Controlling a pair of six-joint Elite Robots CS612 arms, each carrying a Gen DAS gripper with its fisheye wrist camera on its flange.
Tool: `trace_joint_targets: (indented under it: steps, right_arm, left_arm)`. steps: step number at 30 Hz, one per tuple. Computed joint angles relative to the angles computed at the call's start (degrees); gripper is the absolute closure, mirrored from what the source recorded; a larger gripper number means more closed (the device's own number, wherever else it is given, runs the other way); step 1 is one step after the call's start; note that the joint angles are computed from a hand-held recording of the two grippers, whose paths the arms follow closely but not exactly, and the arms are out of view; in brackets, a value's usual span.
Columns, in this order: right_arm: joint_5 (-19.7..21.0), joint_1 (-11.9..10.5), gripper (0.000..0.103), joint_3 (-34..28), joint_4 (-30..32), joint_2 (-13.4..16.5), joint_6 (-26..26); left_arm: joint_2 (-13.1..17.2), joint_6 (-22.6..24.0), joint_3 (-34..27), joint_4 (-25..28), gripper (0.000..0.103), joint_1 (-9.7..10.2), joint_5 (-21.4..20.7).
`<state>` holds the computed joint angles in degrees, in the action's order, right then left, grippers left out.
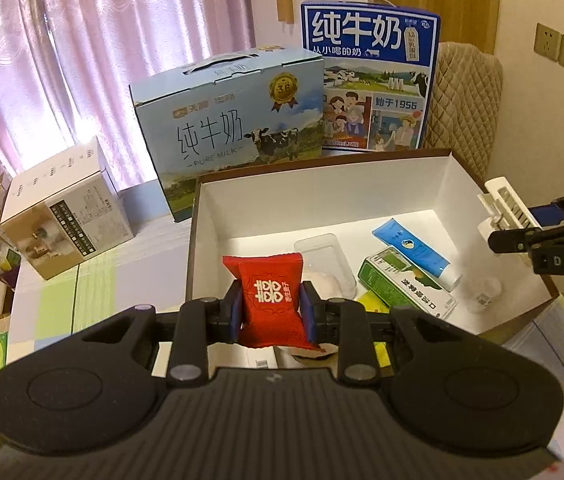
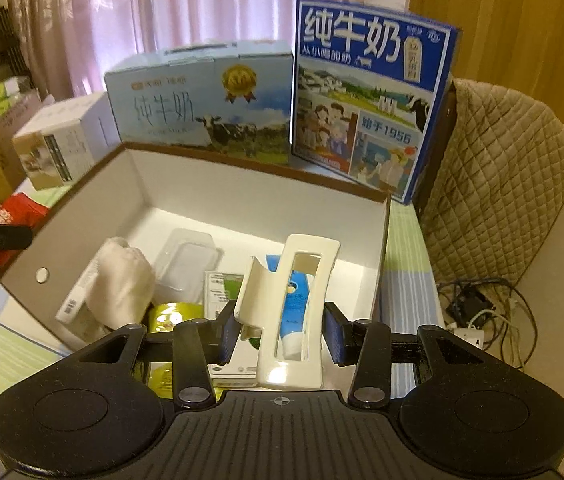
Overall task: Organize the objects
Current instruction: 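Carry the red packet and white clip over the brown box with both grippers, then open both grippers to drop the packet and clip into the box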
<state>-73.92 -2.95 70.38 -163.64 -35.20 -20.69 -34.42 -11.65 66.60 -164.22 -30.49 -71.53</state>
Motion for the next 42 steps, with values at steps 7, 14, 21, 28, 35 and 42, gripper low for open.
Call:
trace_joint_targets:
  steps: [7, 14, 21, 28, 35, 42]
  right_arm:
    - [-2.2, 0.4, 0.062, -3.4, 2.9, 2.2, 0.8]
    - [-5.3, 1.0, 0.062, -5.8, 4.2, 3.8, -0.6]
    - [-7.6, 1.5, 0.062, -8.0, 2.9, 5.6, -1.0]
    - [-9.4, 1.7, 0.060, -9.5, -2.7, 7.2, 1.2]
    - [-2.5, 0.3, 0.058, -8.1, -3.1, 6.1, 4.5]
    - [2.1, -0.7, 0.058, -5.2, -1.7, 4.7, 4.1]
  left_arm:
    - [1.5, 0.8, -2.0, 1.6, 0.079, -0.03, -0.8]
    - [2.7, 1.3, -3.7, 2.9, 0.079, 0.06, -0.9]
    - [3.7, 1.8, -5.2, 3.8, 0.079, 0.19, -0.6]
    - [4.1, 1.9, -5.4, 3.8, 0.079, 0.35, -0.8]
    - [4.1, 2.3, -5.3, 3.5, 0.078, 0.57, -0.6]
    - [4.9, 1.4, -6.6, 4.2, 0.078, 0.90, -0.2]
